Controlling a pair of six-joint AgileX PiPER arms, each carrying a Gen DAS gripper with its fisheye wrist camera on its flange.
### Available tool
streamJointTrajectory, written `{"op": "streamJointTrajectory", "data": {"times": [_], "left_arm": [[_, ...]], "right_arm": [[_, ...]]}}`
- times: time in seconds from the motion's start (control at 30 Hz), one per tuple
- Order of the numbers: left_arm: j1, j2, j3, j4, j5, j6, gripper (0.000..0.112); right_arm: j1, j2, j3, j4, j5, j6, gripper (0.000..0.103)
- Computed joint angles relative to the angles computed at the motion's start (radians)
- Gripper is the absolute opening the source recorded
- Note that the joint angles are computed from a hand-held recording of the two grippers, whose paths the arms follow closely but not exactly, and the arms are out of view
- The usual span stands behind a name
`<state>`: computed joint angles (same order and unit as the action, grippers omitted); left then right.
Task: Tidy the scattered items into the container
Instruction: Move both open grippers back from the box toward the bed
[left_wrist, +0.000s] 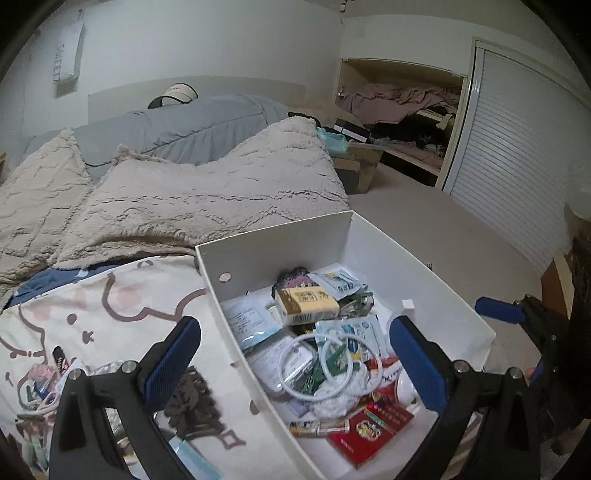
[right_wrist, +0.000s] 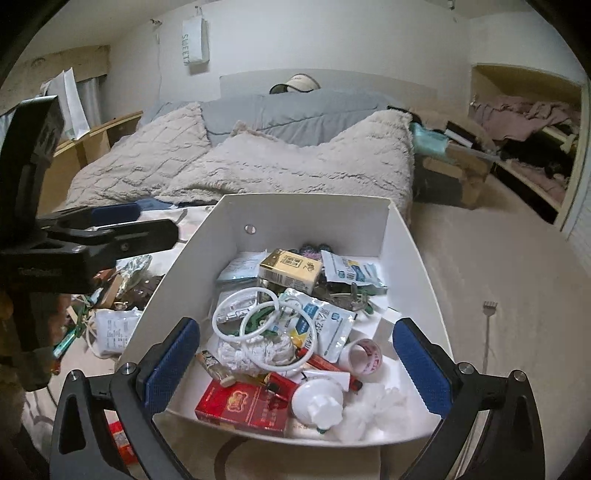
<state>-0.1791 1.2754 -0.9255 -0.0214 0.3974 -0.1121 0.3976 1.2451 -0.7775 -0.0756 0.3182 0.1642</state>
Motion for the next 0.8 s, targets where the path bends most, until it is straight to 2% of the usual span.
{"op": "streamJointTrajectory", "data": {"times": [0.17,0.27,0.4,0.57,0.63,0.8], "left_arm": [[-0.056,-0.1,0.076,0.213,0.008,-0.193,0.103],[-0.12,-0.164,0.135,0.406,0.027,-0.369,0.103],[-0.185,-0.242,0.208,0.538,0.049,-0.495,0.103],[-0.296,-0.329,0.269,0.695,0.123,-0.686,0.103],[-0.34,-0.361,0.282,0.738,0.152,-0.749,0.103],[-0.5,-0.428,0.307,0.893,0.287,-0.953,0.103]], "right_arm": [[0.038,-0.074,0.06,-0.136,-0.014,0.17,0.103],[0.058,-0.108,0.085,-0.214,-0.013,0.263,0.103],[0.092,-0.147,0.112,-0.303,-0.001,0.372,0.103],[0.183,-0.216,0.157,-0.551,0.059,0.632,0.103],[0.207,-0.244,0.168,-0.571,0.08,0.659,0.103],[0.307,-0.322,0.18,-0.687,0.176,0.786,0.103]]}}
